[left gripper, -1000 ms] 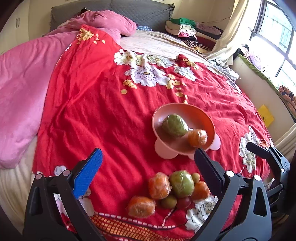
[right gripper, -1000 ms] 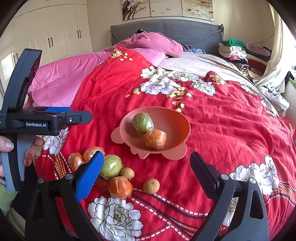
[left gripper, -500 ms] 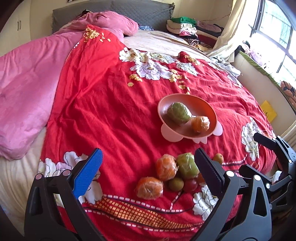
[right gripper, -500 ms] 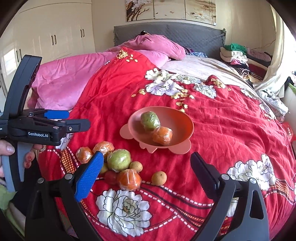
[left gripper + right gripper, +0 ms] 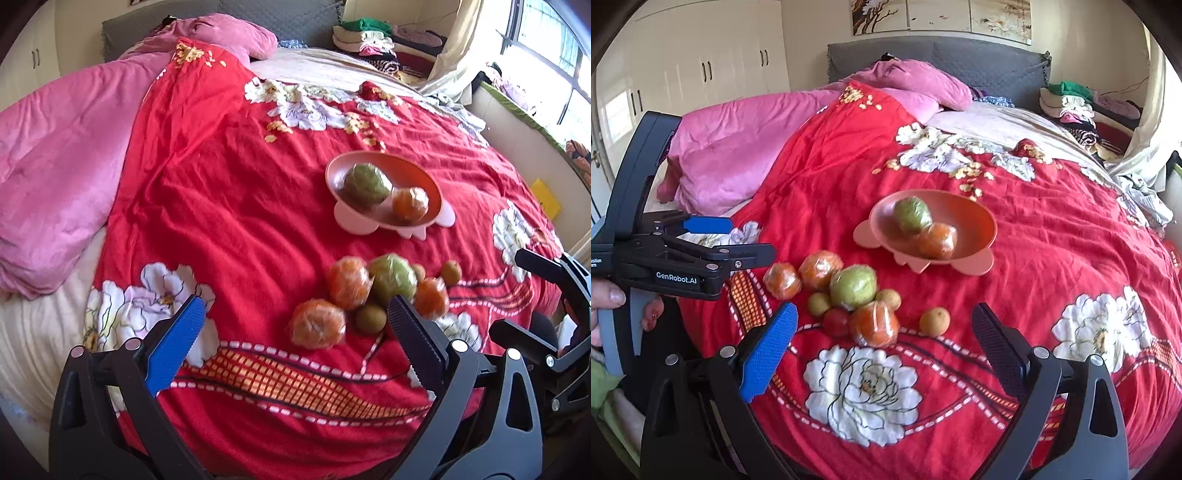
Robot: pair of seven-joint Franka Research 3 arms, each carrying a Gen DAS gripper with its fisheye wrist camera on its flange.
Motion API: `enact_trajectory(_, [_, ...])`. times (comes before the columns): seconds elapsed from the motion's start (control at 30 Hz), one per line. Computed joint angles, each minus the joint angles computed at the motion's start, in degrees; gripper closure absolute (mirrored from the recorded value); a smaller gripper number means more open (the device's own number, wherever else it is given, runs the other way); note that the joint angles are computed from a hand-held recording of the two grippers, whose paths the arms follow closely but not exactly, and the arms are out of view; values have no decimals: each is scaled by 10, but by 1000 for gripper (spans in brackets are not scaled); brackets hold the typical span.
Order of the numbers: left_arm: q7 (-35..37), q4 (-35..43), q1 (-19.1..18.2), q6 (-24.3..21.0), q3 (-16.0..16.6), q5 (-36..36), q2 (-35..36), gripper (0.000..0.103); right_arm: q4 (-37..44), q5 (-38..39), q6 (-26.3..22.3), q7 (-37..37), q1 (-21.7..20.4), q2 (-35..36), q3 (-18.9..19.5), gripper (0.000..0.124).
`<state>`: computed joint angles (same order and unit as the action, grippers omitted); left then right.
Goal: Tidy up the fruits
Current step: 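Move both open tools back toward the fruit pile, then grasp a wrapped orange with the right tool while the left tool grasps another wrapped orange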
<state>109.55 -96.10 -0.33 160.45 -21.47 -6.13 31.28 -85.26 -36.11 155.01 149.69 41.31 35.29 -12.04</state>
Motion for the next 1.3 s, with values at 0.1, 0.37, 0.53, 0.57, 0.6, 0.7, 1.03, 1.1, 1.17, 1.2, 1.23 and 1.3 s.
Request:
enact_trajectory(0.1, [4, -16, 1, 3, 1, 3, -7, 10, 0, 8, -2, -7, -2, 4, 7, 29])
enact_trajectory(0.37, [10, -14, -1, -8, 4, 13, 8, 10, 6, 35, -6, -27, -4, 18, 12, 29])
enact_trajectory(0.53, [26, 3, 4, -23, -5, 8, 27, 20, 9, 57, -10, -34, -8, 28, 14, 30])
enact_trajectory(0.57, [26, 8, 1, -25, -3, 8, 30, 24, 10, 63, -8, -38, -11, 30, 16, 31])
enact_trajectory(0.6, [29, 12, 2, -28, -5, 7, 34, 27, 11, 66, -9, -39, -10, 32, 15, 31])
enact_trajectory(0.7, [39, 23, 2, -33, -8, 3, 44, 37, 14, 75, -4, -44, -10, 37, 12, 37])
enact_trajectory(1.03, [64, 53, 6, -53, -15, -15, 68, 48, 36, 149, 13, -101, -36, 66, 33, 74])
enact_trajectory(1.1, [66, 56, 4, -56, -13, -16, 70, 48, 46, 165, 14, -121, -42, 74, 37, 76])
enact_trajectory(1.17, [66, 62, 2, -60, -11, -16, 74, 48, 51, 182, 19, -137, -46, 80, 40, 79])
enact_trajectory(1.2, [67, 66, 1, -63, -10, -16, 76, 48, 56, 191, 17, -144, -48, 84, 41, 80])
enact_trajectory(1.23, [67, 71, 0, -66, -10, -16, 79, 48, 60, 199, 19, -153, -52, 88, 44, 80])
enact_trajectory(1.3, [66, 79, -4, -70, -7, -14, 84, 48, 64, 215, 26, -168, -57, 93, 46, 80])
